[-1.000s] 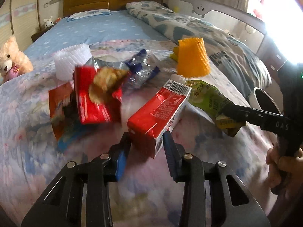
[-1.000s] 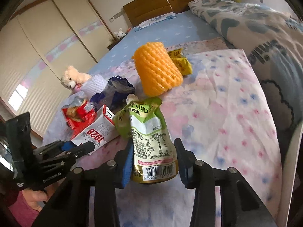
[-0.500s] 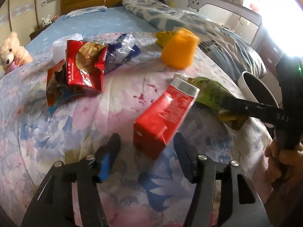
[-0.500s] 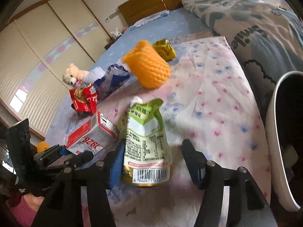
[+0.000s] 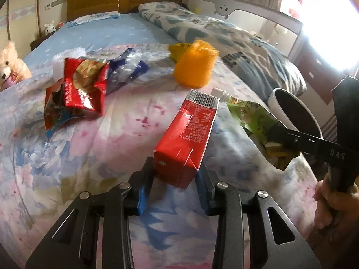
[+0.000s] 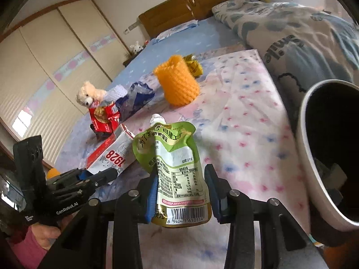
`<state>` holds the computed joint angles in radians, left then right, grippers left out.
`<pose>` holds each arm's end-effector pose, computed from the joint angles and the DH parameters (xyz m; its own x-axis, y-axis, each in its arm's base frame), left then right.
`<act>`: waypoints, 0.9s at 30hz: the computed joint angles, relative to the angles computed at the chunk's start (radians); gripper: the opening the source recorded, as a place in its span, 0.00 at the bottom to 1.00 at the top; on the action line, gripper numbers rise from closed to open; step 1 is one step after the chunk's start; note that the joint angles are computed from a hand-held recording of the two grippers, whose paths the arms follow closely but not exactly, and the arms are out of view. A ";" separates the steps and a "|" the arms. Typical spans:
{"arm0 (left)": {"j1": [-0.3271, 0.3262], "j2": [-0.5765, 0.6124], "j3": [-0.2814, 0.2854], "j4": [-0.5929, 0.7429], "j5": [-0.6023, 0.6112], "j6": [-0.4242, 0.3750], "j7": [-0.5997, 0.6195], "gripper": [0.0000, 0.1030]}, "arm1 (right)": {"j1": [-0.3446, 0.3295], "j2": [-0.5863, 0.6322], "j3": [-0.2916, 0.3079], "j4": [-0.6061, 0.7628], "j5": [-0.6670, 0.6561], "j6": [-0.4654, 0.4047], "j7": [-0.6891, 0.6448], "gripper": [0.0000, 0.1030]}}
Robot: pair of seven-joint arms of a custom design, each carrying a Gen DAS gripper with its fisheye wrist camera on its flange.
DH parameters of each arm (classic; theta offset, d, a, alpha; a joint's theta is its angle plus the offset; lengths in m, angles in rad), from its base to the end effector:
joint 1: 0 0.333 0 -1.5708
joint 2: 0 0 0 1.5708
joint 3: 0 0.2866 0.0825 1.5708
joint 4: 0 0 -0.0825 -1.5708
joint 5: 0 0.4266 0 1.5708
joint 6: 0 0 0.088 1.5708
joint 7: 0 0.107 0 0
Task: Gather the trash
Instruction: 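Carry the green pouch and red carton over the black bin with both tools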
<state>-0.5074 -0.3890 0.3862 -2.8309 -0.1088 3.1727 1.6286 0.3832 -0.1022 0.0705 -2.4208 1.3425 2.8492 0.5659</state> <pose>0.4384 -0.0566 0.3221 -0.1041 -0.9794 0.1728 -0.7736 -0.0294 -0.6330 0.4936 0.1825 0.3191 0.3521 -0.8425 -0.4077 -0.8092 -0.0551 -0.5849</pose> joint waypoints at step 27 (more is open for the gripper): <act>-0.304 0.090 0.000 0.151 -0.184 -0.038 0.155 0.32 | -0.039 -0.278 -0.144 -0.249 0.035 0.121 0.026 0.38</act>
